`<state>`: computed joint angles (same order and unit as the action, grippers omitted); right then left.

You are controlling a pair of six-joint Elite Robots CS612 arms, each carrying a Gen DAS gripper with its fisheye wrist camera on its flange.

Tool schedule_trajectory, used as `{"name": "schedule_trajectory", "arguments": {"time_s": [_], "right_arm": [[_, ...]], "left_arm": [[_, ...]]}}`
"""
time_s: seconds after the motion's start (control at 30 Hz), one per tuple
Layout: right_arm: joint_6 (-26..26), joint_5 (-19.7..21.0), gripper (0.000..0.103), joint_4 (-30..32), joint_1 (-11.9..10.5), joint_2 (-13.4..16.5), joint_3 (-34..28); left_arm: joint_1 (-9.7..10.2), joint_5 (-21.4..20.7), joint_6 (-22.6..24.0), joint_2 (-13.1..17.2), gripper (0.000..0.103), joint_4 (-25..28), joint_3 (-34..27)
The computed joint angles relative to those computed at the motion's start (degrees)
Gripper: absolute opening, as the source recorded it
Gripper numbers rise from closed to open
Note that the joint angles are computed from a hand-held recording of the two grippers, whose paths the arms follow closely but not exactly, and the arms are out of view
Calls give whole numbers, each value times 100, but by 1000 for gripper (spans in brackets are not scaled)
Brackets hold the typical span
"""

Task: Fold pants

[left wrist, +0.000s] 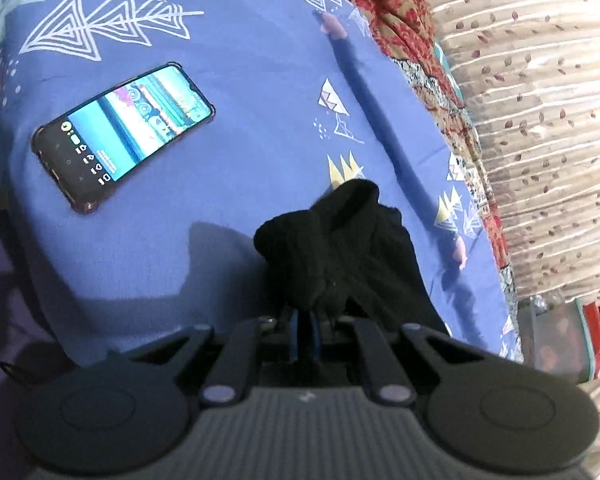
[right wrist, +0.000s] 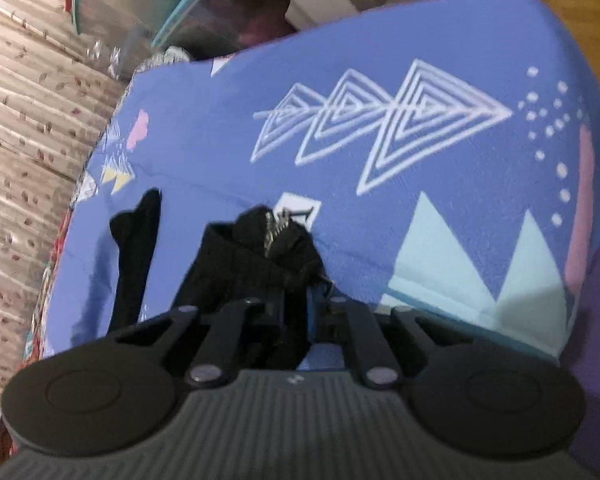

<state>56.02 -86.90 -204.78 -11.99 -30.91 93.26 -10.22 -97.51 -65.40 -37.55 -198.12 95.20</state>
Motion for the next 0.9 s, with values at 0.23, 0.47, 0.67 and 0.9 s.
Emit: {"name": "schedule_trajectory", "arguments": {"time_s": [0.23, 0.47, 0.67, 0.9], "right_arm": [[-29, -958, 12, -1350, -30, -403, 522], [348, -1283, 20, -68, -151, -495, 741], [822, -2720, 28, 106, 66, -606, 751], [-1411, -905, 39, 132, 287, -638, -390]], "left_arm": [[28, 160, 252, -148, 2, -84, 165], [49, 662, 154, -251, 3, 163, 517], [27, 600, 915, -204, 4, 345, 253], [-147, 969, 3127, 221, 39, 1474, -1390]]}}
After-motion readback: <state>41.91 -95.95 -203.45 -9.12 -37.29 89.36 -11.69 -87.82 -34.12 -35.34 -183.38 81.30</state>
